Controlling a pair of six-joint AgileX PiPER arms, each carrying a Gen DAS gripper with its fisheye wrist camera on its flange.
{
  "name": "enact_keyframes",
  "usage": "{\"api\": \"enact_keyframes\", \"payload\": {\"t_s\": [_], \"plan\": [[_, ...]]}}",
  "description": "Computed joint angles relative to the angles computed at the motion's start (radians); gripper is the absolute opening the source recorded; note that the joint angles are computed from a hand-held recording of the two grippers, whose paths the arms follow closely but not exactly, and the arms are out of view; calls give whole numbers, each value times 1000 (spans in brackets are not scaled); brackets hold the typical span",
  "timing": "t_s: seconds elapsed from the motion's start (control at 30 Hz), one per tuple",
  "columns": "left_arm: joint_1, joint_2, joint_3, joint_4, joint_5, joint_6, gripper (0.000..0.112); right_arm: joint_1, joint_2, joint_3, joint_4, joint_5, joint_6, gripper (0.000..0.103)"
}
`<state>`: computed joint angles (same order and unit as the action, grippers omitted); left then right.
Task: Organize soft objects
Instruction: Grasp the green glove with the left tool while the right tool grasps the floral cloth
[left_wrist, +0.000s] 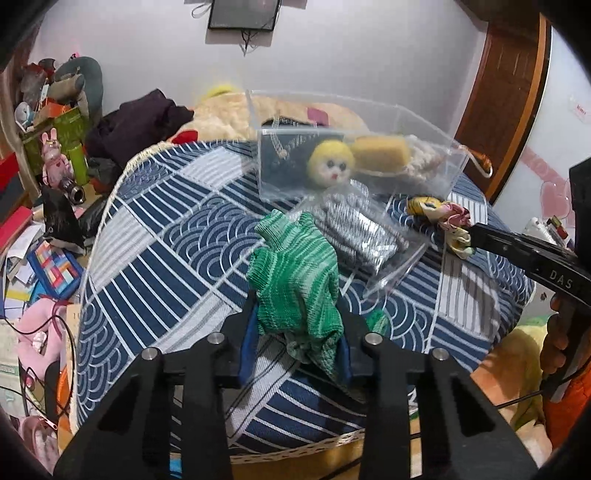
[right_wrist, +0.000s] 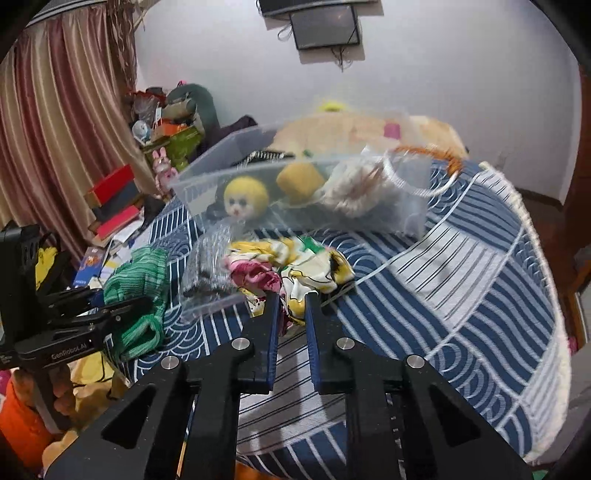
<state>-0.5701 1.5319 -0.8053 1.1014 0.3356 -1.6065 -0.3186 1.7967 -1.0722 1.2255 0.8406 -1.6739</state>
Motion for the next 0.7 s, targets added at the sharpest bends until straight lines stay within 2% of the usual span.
{"api": "enact_keyframes", "payload": {"t_s": [0.13, 0.33, 0.57, 0.7], "plan": [[1, -47, -12, 29, 26, -10, 33, -25, -43, 23, 53, 8, -47, 11], [26, -75, -73, 42, 25, 17, 33, -47, -84, 17, 98, 47, -81, 11], [51, -36, -206, 73, 26, 64, 33, -26, -122, -23, 180, 53, -93, 11], [89, 11, -296, 26, -14, 150, 33, 0, -118, -61, 213, 21, -93, 11]]}}
